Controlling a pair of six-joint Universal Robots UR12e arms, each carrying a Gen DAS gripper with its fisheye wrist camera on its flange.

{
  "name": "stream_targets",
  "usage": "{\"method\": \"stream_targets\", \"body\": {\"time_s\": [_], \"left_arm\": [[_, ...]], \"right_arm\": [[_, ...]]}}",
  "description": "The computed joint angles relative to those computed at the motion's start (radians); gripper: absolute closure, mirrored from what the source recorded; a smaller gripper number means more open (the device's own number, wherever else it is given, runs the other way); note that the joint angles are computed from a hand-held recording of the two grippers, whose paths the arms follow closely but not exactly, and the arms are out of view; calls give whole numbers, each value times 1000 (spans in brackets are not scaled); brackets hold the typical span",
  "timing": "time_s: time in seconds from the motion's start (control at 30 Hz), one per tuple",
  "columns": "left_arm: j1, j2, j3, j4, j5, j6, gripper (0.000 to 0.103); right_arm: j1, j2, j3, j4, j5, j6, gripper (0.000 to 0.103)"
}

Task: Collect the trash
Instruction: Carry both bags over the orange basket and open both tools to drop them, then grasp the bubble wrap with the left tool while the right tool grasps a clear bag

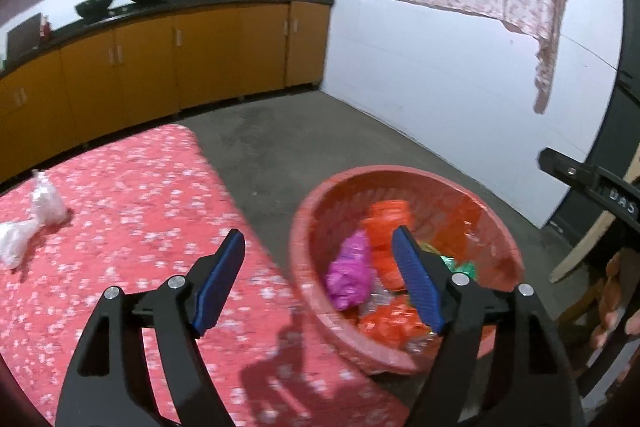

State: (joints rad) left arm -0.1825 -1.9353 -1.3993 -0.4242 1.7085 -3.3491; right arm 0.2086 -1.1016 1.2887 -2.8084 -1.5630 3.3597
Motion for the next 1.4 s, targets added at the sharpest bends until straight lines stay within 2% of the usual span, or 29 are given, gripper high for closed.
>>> {"method": "stream_targets", "body": {"time_s": [0.2,0.5,0.57,0.63,0.73,0.8,0.9,1.07,1.2,1.4], "left_arm": [[15,39,-61,27,96,-24,27],[57,104,-147,42,230,-80,27],[71,119,-167,40,286,-91,25],[88,132,-187,35,367,-105,16],[120,146,-206,10,468,-132,15],[146,151,-212,-23,509,-170,13],[186,155,-210,-88,507,-237,13],[246,145,-185,-147,433,-301,13],[271,130,-163,-160,361,-297,13],[270,105,-145,-216,346,-253,23]], "right_arm": [[22,5,-8,-1,-6,-59,42],[43,13,-26,22,21,-94,42],[48,18,-37,25,36,-108,42],[56,26,-49,30,46,-119,42],[72,43,-76,45,71,-142,42],[82,56,-94,54,88,-152,42],[101,80,-127,74,112,-160,42],[132,123,-188,108,142,-190,42],[153,155,-236,125,146,-225,42],[173,196,-302,156,159,-255,42]]}}
